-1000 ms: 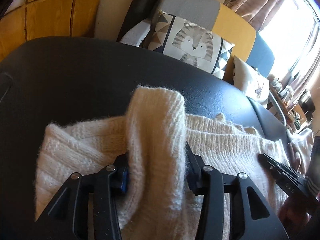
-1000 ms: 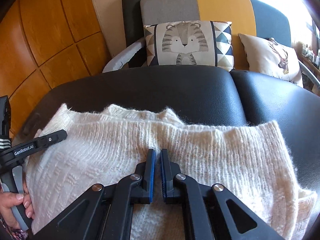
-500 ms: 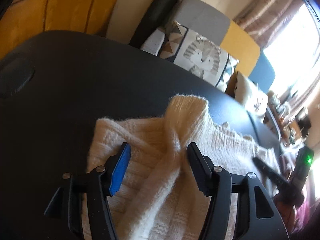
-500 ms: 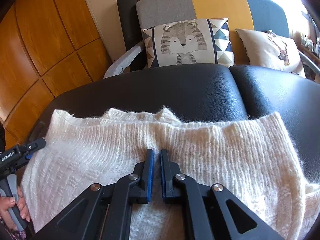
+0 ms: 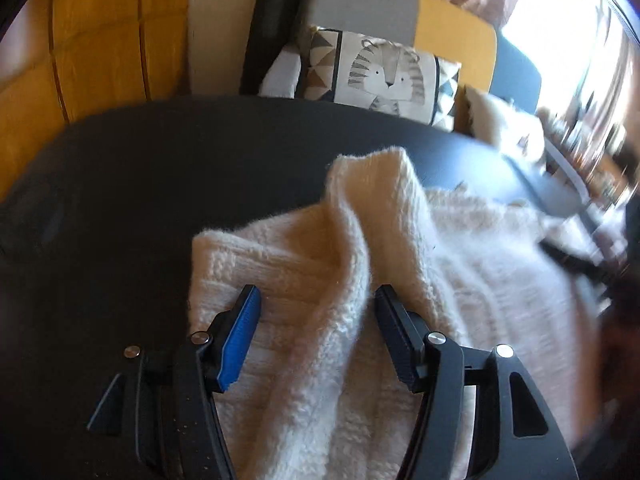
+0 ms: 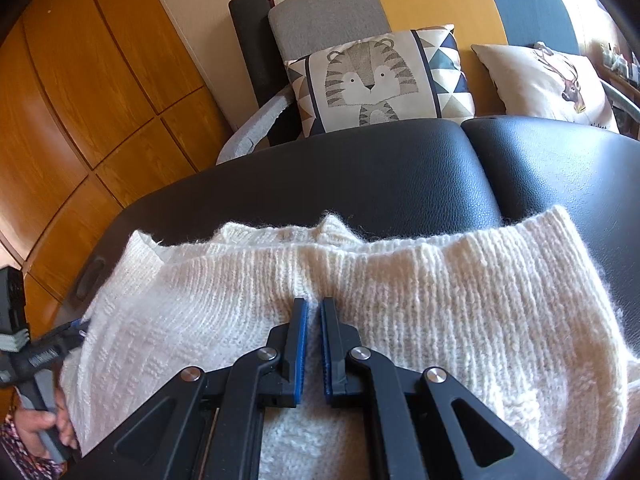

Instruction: Fold clothes

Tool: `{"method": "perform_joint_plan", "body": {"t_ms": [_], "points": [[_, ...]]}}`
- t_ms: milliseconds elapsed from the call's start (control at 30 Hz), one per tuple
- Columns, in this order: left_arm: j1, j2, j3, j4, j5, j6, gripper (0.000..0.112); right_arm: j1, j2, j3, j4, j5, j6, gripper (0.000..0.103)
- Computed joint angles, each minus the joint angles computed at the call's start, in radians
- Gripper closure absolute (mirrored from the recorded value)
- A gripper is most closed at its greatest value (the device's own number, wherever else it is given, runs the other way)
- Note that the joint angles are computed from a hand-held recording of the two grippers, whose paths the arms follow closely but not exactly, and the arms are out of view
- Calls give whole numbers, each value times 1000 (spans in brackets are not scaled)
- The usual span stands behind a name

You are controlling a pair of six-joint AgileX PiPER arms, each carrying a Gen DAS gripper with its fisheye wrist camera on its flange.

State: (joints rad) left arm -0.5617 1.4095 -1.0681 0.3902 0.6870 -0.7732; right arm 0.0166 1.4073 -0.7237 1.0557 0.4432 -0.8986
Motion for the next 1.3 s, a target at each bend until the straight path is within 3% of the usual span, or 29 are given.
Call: {"method": "perform_joint_plan", "body": {"t_ms": [33,67,100,167,367,533,567,633,667,700,767,833,900,967,1033,1100,1200,1300], "points": [[-15,1,3,45,9,-52,50,0,0,0,0,0,0,99],[-29,-2,3,80,28,-101,59,0,0,0,4,-1,-3,99],[-32,-13,9,93,42,-125,80,0,0,0,7,-1,-6,99],[-30,-57,38,114,54,-201,95,-2,1,0,13,1,-13,99],[32,-272,251,151,40,-401,102,-12,4,0,33,14,-32,99],[209,-442,389,-129,-114,-247,102,-15,4,-1,30,16,-34,99],[219,-446,380,-173,-140,-205,100,-18,6,-1,36,20,-41,99],[204,-381,299,-231,-126,-118,74,-20,7,-2,43,22,-48,99],[191,-323,240,-251,-96,-73,48,-19,7,-1,41,20,-46,99],[176,-254,173,-264,-75,-22,36,-18,7,-1,43,19,-46,99],[131,-146,69,-203,-13,-15,35,-4,9,0,42,6,-37,99],[69,9,-78,-102,139,-15,35,1,8,1,46,4,-36,99],[28,95,-153,-24,225,-31,28,1,5,4,48,4,-36,99],[11,88,-135,11,194,-70,28,-1,6,4,57,8,-44,99],[-2,46,-81,26,142,-104,40,-5,7,4,63,12,-51,99],[-36,-5,-24,59,116,-140,78,-14,7,5,71,22,-62,99],[-96,-38,-15,124,162,-195,90,-24,8,6,90,35,-78,99],[-85,-103,22,124,155,-238,92,-37,11,5,106,47,-96,99]]}}
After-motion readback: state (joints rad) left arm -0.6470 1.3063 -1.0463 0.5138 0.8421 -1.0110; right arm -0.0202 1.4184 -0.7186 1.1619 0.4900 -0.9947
